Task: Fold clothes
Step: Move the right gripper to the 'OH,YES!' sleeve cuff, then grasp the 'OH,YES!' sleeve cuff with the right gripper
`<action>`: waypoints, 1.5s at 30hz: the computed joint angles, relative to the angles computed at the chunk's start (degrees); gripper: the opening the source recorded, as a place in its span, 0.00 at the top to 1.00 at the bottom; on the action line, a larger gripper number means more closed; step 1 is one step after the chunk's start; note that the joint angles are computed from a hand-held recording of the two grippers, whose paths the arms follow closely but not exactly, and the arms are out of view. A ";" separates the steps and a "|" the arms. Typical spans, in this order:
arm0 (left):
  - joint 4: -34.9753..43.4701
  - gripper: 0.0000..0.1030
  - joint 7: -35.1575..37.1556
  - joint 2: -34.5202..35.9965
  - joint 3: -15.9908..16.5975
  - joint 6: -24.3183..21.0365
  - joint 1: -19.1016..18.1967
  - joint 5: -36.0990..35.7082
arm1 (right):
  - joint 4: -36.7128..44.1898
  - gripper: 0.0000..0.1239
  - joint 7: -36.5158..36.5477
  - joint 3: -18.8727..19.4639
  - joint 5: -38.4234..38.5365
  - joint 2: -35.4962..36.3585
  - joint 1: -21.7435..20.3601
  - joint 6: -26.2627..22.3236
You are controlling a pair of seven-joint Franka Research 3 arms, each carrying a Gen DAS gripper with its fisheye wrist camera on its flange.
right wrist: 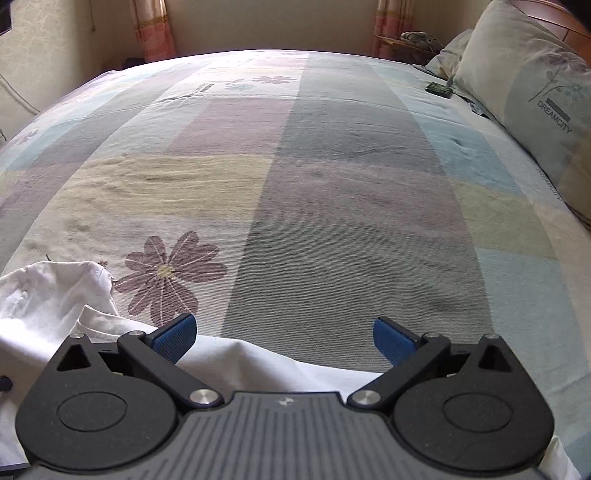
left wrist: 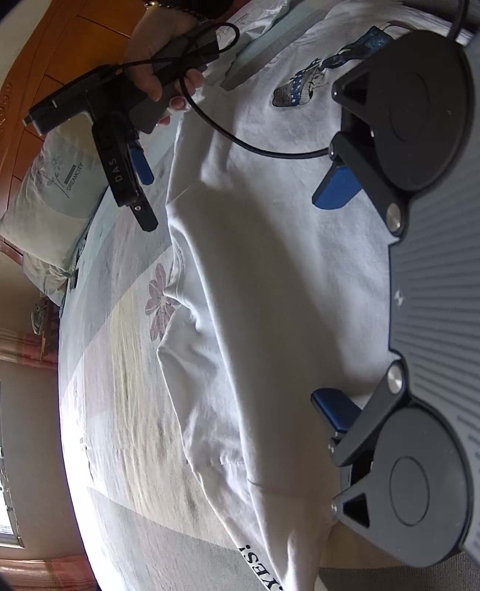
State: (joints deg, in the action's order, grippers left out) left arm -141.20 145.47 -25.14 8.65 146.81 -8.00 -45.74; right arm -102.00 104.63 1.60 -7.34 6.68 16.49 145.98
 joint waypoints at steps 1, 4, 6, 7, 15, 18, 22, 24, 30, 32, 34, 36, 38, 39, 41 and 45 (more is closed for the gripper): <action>0.04 0.01 0.70 -0.67 0.66 -0.09 -0.03 -0.70 | 1.30 0.17 -2.21 0.68 1.92 1.25 0.01 0.26; 0.22 0.01 1.72 -2.23 1.99 0.09 0.44 -1.88 | 4.63 0.17 -10.52 2.52 8.08 4.24 0.21 0.92; 0.28 0.01 1.25 -2.76 2.22 0.95 1.14 -1.54 | 7.90 0.17 -17.08 3.86 13.28 6.65 -0.01 -0.76; 0.37 0.01 1.17 -2.81 2.55 1.25 1.23 -1.61 | 9.80 0.17 -20.86 4.67 16.52 7.99 -0.37 -2.05; 2.04 0.01 -0.40 -0.98 3.92 0.96 2.40 -2.86 | 26.68 0.17 -35.93 8.15 36.14 20.64 -2.66 -13.94; 2.08 0.01 0.67 -0.91 3.94 0.22 2.48 -3.68 | 30.73 0.17 -37.64 9.56 42.53 24.31 -4.40 -16.37; 1.83 0.01 0.81 -0.82 3.06 0.62 3.11 -3.57 | 33.79 0.17 -36.83 11.33 52.28 26.66 -8.63 -23.63; 1.88 0.01 0.58 -0.61 2.98 0.57 3.27 -3.54 | 31.94 0.17 -37.86 11.26 55.15 25.39 -10.25 -26.03; 2.15 0.01 0.18 0.17 2.72 0.38 3.61 -4.15 | 23.91 0.17 -41.88 10.74 66.74 21.64 -13.18 -26.73; 2.07 0.01 0.20 0.13 2.43 0.56 3.75 -4.12 | 26.43 0.17 -41.82 10.83 68.54 23.84 -12.64 -27.00; 1.95 0.01 0.22 -0.02 2.33 0.90 3.75 -4.27 | 29.64 0.17 -40.60 10.95 68.40 26.21 -11.42 -26.47; 1.97 0.01 0.25 -0.07 2.52 0.87 3.75 -4.46 | 31.52 0.17 -39.49 11.12 66.81 27.22 -10.81 -27.69; 2.18 0.01 0.32 0.05 2.88 0.67 3.74 -5.04 | 32.22 0.17 -39.08 11.34 65.35 27.19 -11.22 -31.81; 2.33 0.01 0.36 0.17 3.11 0.44 3.77 -5.46 | 32.57 0.17 -38.89 11.37 64.69 27.17 -11.35 -33.81; 2.65 0.01 0.10 0.57 3.12 0.14 4.10 -5.89 | 28.97 0.17 -42.26 11.66 66.39 25.10 -12.37 -34.09; 2.34 0.01 -0.78 0.50 2.19 1.48 4.67 -5.19 | 27.27 0.17 -44.12 11.19 69.58 24.73 -11.84 -30.99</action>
State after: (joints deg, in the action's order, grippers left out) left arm -138.86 144.69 -24.64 10.84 148.29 -3.32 -50.93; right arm -74.73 60.51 12.80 62.24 31.41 4.65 114.99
